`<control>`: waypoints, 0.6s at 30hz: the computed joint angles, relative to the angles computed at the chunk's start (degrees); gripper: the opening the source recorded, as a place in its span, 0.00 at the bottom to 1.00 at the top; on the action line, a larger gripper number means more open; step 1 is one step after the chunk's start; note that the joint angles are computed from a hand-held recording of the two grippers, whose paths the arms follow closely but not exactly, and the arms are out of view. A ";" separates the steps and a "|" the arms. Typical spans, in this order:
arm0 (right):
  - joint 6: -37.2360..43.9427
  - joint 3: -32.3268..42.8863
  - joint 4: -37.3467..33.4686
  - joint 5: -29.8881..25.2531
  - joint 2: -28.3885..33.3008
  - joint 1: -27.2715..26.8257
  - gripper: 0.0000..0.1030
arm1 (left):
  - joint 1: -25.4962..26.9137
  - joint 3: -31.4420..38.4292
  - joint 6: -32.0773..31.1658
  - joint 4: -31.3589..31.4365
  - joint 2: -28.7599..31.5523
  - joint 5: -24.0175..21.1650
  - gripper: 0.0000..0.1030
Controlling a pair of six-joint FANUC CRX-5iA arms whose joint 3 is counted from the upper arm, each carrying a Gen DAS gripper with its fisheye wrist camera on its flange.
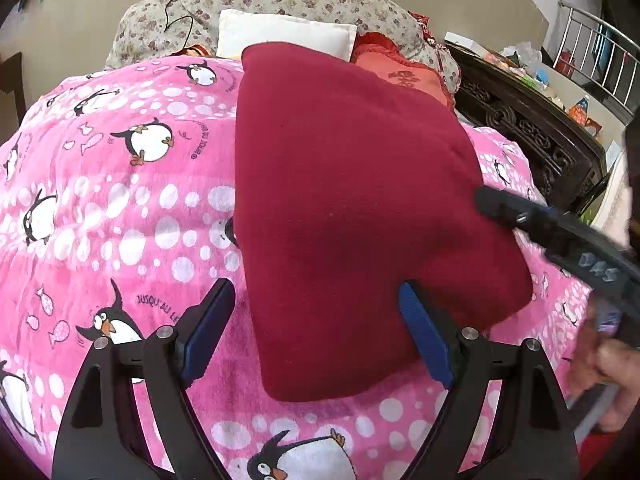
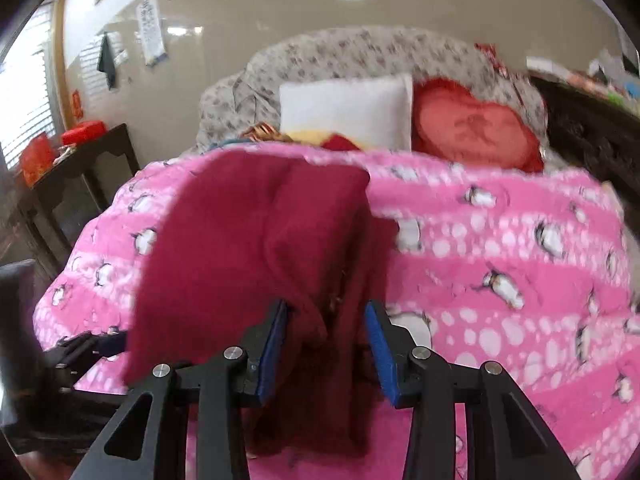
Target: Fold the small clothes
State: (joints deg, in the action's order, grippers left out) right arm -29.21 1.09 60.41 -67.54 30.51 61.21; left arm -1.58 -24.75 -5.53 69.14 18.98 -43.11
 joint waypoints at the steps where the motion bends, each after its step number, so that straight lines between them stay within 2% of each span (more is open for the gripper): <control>1: -1.21 -0.71 0.70 0.54 -0.48 0.12 0.38 | 0.04 -0.05 -0.38 0.11 0.05 -0.09 0.82; 4: -7.45 -4.95 4.54 3.29 -3.27 0.26 0.39 | 1.21 0.67 -0.31 -0.17 0.44 -2.75 0.82; 6: -13.46 -8.21 7.80 4.69 -5.29 0.05 0.51 | 2.74 2.17 1.97 0.15 1.42 -6.52 0.82; 7: -14.35 -8.85 8.42 4.71 -5.68 -0.15 0.55 | 3.41 3.28 4.09 -0.04 2.12 -8.18 0.82; 9: -14.76 -9.64 8.37 5.30 -6.24 -0.89 0.70 | 4.45 6.42 9.09 -2.36 3.91 -11.21 0.82; 12: -19.60 -13.93 11.28 13.19 -8.85 -3.98 0.72 | 5.67 12.99 17.08 -6.57 8.05 -18.03 0.82; 13: -24.74 -16.81 15.50 17.89 -10.17 -6.06 0.73 | 5.79 15.48 19.83 -7.31 9.97 -20.64 0.82; 16: -37.18 -21.76 27.65 27.88 -11.81 -12.03 0.76 | 5.29 19.86 24.59 -7.86 13.61 -24.81 0.82; 18: -40.40 -22.17 31.26 29.70 -11.55 -13.75 0.77 | 4.72 24.04 28.33 -9.26 16.96 -29.24 0.86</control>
State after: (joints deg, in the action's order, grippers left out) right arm -69.61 -21.08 91.67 -37.84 18.96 47.46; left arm 3.14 -0.71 22.79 59.88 35.94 -72.34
